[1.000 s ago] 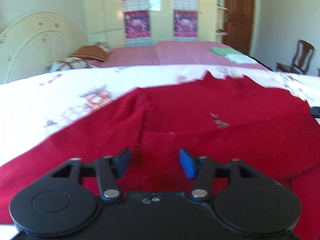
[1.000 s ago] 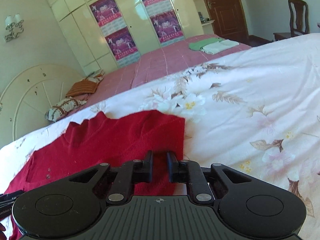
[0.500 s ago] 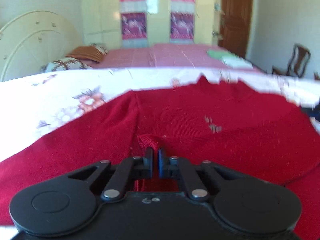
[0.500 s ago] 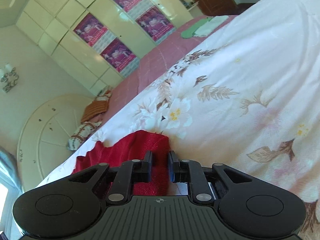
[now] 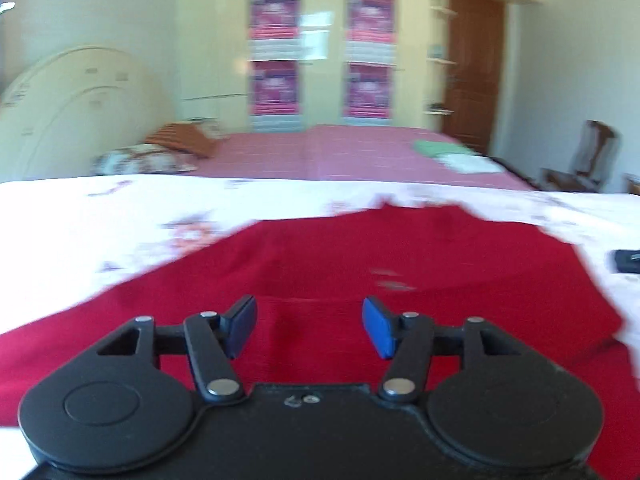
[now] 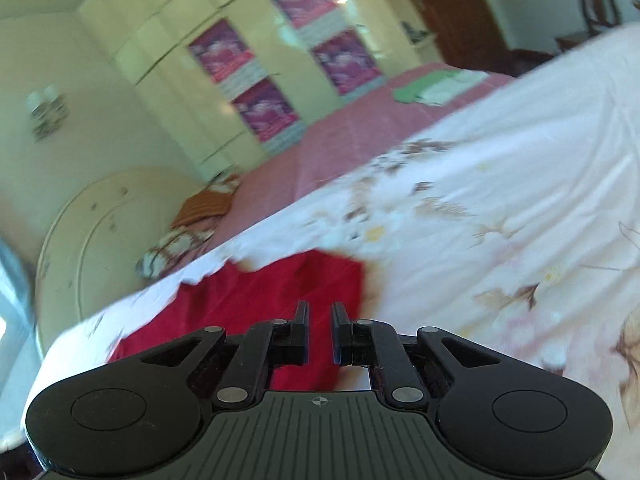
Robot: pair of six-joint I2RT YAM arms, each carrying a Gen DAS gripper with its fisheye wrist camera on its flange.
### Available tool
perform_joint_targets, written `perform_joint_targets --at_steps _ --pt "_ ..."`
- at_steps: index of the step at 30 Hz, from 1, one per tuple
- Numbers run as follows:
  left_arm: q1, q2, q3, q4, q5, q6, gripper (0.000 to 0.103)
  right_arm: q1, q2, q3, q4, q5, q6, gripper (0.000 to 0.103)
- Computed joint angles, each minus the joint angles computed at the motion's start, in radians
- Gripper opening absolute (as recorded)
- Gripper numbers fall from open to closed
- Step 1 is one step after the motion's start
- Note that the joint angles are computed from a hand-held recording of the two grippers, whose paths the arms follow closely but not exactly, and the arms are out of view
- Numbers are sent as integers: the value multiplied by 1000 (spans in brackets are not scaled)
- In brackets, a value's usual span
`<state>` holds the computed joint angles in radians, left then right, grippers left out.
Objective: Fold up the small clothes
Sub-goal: 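Reach the left tool to the other red sleeve and grasp its cuff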
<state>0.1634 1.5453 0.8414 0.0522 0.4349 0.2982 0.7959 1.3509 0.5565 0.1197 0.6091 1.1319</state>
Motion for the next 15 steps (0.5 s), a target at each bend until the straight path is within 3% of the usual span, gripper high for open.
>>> perform_joint_targets --at_steps 2,5,7,9,10,11,12,13,15 --pt "-41 -9 -23 -19 43 8 58 92 22 46 -55 41 -18 10" --pt "-101 74 -3 -61 -25 -6 61 170 127 141 -147 46 -21 10" --pt "-84 97 -22 -7 9 -37 63 167 203 201 -220 0 21 10" --pt "-55 62 -9 -52 23 -39 68 176 232 258 -287 20 49 10" --pt "-19 37 -32 -13 46 -52 72 188 241 295 -341 54 72 12" --pt "34 21 -46 16 80 -64 81 204 247 321 -377 104 96 32" --pt "92 26 -30 9 113 -76 81 226 261 352 -430 170 135 57" --pt "156 41 -9 -8 148 -87 80 246 284 389 -498 236 183 99" --pt "292 86 51 -60 192 -111 71 257 271 374 -482 261 187 90"
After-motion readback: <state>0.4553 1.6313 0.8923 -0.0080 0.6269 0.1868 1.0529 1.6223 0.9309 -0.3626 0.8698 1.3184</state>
